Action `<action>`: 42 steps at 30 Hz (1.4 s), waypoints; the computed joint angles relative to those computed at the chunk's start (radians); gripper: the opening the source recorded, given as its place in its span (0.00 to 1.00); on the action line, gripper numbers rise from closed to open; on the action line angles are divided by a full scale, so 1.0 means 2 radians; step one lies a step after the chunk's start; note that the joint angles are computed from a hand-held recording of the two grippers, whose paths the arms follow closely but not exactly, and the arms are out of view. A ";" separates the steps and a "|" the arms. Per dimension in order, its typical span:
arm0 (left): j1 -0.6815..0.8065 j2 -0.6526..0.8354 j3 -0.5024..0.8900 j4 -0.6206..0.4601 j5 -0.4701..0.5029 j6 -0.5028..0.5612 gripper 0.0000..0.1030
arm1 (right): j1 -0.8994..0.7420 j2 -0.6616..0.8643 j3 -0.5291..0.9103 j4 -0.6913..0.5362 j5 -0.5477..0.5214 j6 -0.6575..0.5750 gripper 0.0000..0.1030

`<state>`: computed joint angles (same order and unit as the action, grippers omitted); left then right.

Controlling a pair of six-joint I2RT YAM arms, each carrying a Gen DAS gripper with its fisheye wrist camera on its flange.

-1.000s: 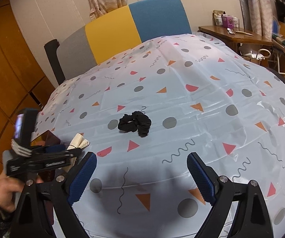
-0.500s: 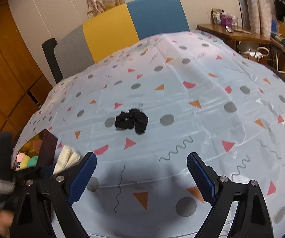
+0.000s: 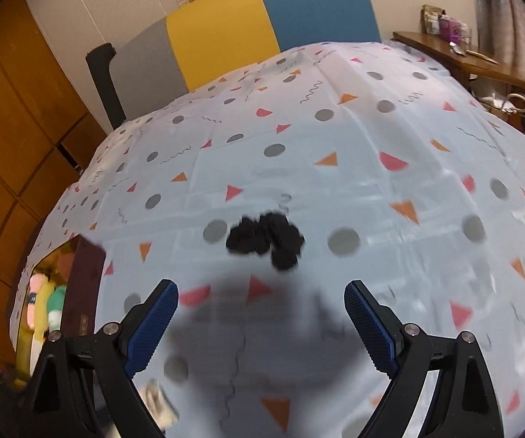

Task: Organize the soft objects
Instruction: 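Lift the beige roll with the left gripper while the right gripper grasps the black scrunchie, then carry the beige roll into the gold tray and open the left gripper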

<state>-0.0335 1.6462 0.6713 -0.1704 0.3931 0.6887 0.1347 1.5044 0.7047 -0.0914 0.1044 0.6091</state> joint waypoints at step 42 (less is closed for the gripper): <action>0.113 -0.194 -0.023 -0.130 0.107 0.056 0.41 | 0.102 0.025 -0.082 0.040 0.041 0.001 0.13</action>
